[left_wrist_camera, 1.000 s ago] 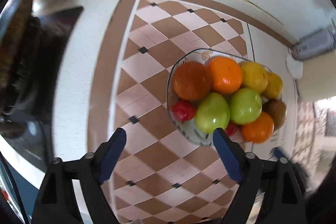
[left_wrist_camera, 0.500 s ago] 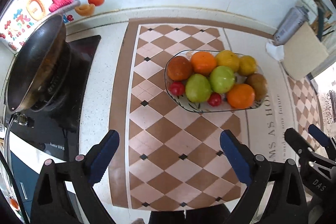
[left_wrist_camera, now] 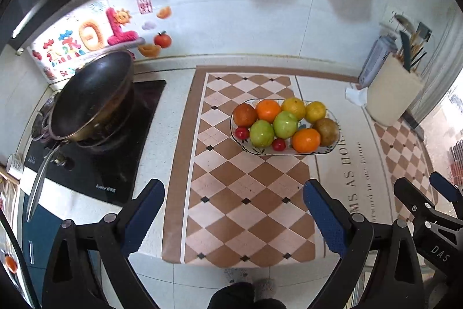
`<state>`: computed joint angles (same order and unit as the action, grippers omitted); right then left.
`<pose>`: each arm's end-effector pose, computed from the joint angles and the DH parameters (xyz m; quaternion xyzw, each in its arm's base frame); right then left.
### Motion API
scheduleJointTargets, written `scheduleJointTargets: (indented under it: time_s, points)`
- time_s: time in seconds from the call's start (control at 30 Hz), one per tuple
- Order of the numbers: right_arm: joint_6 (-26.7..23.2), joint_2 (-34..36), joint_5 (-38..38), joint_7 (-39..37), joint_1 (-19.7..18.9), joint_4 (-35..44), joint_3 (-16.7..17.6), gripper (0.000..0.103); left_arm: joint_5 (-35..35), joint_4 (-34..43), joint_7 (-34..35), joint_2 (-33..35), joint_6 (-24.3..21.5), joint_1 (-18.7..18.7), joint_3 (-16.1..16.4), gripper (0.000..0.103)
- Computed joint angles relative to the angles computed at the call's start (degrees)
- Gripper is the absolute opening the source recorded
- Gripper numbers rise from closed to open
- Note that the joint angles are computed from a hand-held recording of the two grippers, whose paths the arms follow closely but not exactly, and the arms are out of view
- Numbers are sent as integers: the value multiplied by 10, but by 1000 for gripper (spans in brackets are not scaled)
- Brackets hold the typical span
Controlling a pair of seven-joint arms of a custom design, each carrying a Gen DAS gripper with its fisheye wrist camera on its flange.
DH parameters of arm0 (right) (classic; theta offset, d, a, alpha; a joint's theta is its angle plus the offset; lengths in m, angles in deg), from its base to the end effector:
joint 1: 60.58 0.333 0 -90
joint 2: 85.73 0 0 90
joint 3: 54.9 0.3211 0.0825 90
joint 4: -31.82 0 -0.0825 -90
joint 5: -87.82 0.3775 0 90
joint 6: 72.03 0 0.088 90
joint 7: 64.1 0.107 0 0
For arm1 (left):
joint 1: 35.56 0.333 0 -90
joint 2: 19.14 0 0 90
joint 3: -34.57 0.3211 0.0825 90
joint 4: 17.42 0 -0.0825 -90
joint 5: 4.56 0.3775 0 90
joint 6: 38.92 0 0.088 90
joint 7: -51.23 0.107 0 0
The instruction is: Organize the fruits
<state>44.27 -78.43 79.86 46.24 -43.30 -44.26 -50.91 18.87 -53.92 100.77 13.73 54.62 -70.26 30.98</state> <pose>0.5820 0.2140 0.7251 -0.6894 0.6638 -0.1745 0.2317 0.5773 -0.3791 0.7134 -0.7186 0.6384 -0.1848 0.2046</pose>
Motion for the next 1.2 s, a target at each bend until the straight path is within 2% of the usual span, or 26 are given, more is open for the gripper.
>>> scheduleJointTargets:
  time_s: [0.03,0.2,0.53,0.7,1.03,1.2]
  points:
    - [6,-17,3,-4,-1,-16,1,99,3,-37,-8,-24,16,-3,2,98]
    - [25,-92,16,-22,-3,-77,3,99,41,-122,-58,-94,30,-20,-18,98]
    - [25,-212,25,-55,-4,-141,7,99,132,-193,-137,-176,1,-55,-71,98]
    - [13,-243,20,-49,-5,-147,12,99,160,-213,-150,-200,1,-59,-91,98]
    - [-1,-265,1,-20,-4,-146,24,100,160,-272,-153,-247,31,-32,-120,98]
    - [1,-266,7,-12,0,-147,23,100,163,-274,-157,-248,29,-25,-129,98]
